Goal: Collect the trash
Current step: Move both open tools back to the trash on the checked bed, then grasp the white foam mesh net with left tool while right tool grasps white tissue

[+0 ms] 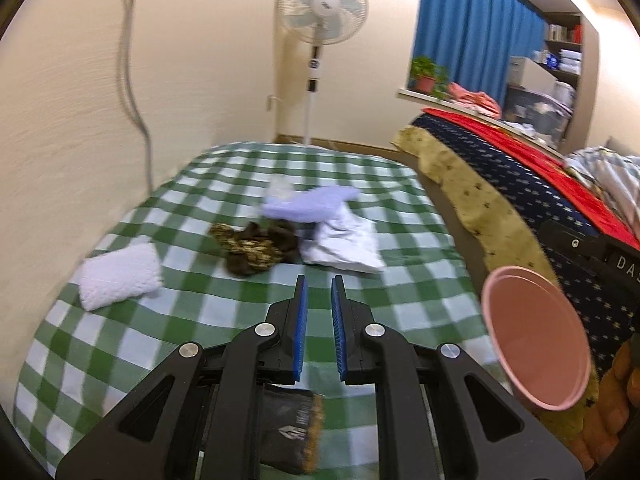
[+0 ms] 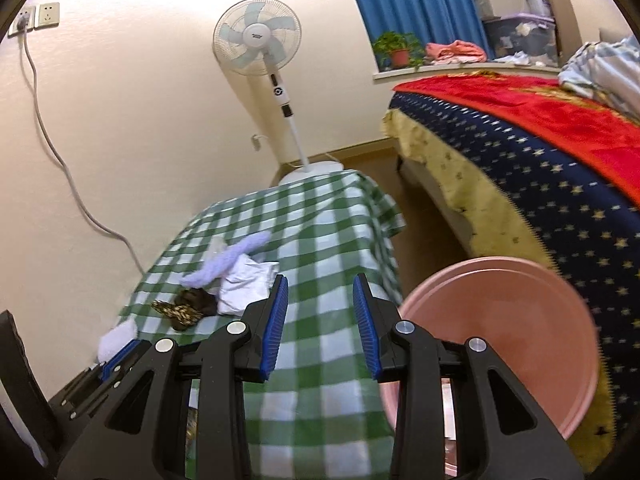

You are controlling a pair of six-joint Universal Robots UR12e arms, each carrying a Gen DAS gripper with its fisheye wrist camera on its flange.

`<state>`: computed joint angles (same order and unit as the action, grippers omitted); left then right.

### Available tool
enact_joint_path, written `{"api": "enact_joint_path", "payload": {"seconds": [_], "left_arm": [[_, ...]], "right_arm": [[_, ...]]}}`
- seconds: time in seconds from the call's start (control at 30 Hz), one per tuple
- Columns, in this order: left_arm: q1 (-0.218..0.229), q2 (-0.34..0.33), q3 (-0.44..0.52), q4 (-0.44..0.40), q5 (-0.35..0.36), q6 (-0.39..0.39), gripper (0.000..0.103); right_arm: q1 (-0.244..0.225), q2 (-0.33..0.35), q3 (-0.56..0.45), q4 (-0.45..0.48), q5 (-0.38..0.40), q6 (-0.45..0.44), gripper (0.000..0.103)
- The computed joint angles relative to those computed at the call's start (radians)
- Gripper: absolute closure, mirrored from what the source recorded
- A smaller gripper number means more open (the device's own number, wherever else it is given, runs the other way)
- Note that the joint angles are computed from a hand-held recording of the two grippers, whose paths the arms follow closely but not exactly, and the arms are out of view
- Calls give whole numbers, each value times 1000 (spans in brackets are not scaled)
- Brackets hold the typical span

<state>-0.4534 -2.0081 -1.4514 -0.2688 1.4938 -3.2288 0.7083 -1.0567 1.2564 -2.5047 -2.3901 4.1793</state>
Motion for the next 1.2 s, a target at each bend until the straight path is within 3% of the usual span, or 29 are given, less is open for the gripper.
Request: {"api": "enact_joint_path", "payload": {"seconds": [0.33, 0.4, 0.47, 0.67, 0.77, 1.1, 1.2], "left_arm": [[8, -29, 23, -5, 183, -77, 90], [8, -36, 28, -5, 233, -103, 85], [9, -41, 34, -12, 290, -141, 68], [20, -51, 55, -71, 400, -233, 55], [27, -54, 69, -119, 435, -290, 48], [62, -62, 88, -233, 414, -439, 43], [72, -64, 89, -254, 375, -468, 43]], "right_arm": [[-49, 72, -65, -87, 167, -46, 69], [-56, 86, -80, -89, 191, -52, 68], [-64, 100, -96, -84, 214, -56, 68], [-86, 135, -136, -52, 278, -57, 67], [-96, 146, -149, -42, 306, -46, 61], [-121, 177, -191, 33, 389, -36, 60], [-126, 184, -199, 51, 427, -52, 67]]}}
